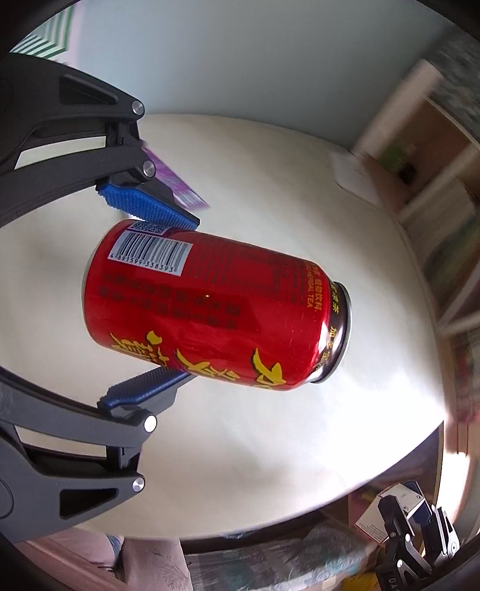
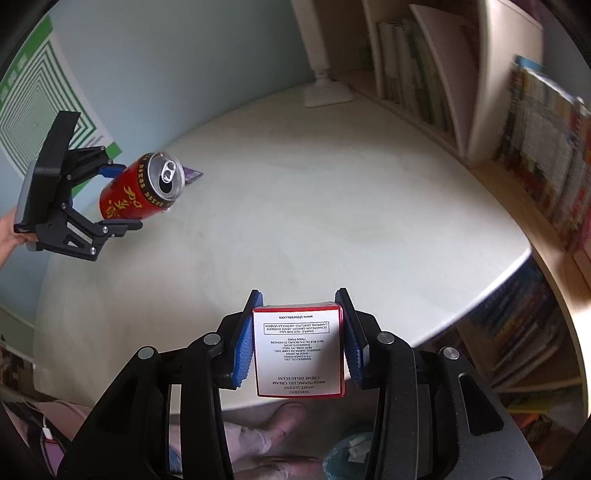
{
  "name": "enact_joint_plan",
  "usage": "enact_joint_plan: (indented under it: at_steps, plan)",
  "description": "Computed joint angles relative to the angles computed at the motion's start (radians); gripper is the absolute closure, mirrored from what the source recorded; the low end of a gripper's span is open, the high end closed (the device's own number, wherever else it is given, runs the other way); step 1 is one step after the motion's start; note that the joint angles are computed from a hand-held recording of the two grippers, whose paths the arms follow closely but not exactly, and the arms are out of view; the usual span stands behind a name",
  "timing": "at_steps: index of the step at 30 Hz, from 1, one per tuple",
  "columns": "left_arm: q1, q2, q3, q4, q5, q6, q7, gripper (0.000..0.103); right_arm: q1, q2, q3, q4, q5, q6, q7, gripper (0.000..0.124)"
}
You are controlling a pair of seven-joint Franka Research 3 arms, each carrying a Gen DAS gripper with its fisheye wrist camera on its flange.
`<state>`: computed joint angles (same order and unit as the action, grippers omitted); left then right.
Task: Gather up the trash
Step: 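Carry the red can and small white-red box over the wastebasket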
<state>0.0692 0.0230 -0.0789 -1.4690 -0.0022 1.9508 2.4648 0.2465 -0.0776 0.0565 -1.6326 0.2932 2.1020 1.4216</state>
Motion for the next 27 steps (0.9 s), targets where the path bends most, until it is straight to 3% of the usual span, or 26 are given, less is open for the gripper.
enact_joint_plan:
  at_steps: [6,13,21,27]
  plan:
    - [-0.116,-0.09,-0.077,-0.125,-0.061,0.02,0.0,0.033,-0.076,-0.277,-0.032,-0.294,-0.047,0.032,0.091,0.082]
    - [-0.259,-0.136,-0.13,-0.216,-0.108,0.02,0.002,0.033,-0.189,-0.585,-0.058,-0.571,-0.089,-0.016,0.181,0.082]
    - [-0.38,-0.19,-0.166,-0.316,-0.123,-0.006,0.009,0.033,-0.284,-0.849,-0.071,-0.773,-0.087,-0.106,0.261,0.082]
    - [-0.451,-0.222,-0.189,-0.376,-0.132,-0.047,-0.025,0.033,-0.322,-0.963,-0.082,-0.866,-0.065,-0.154,0.299,0.082]
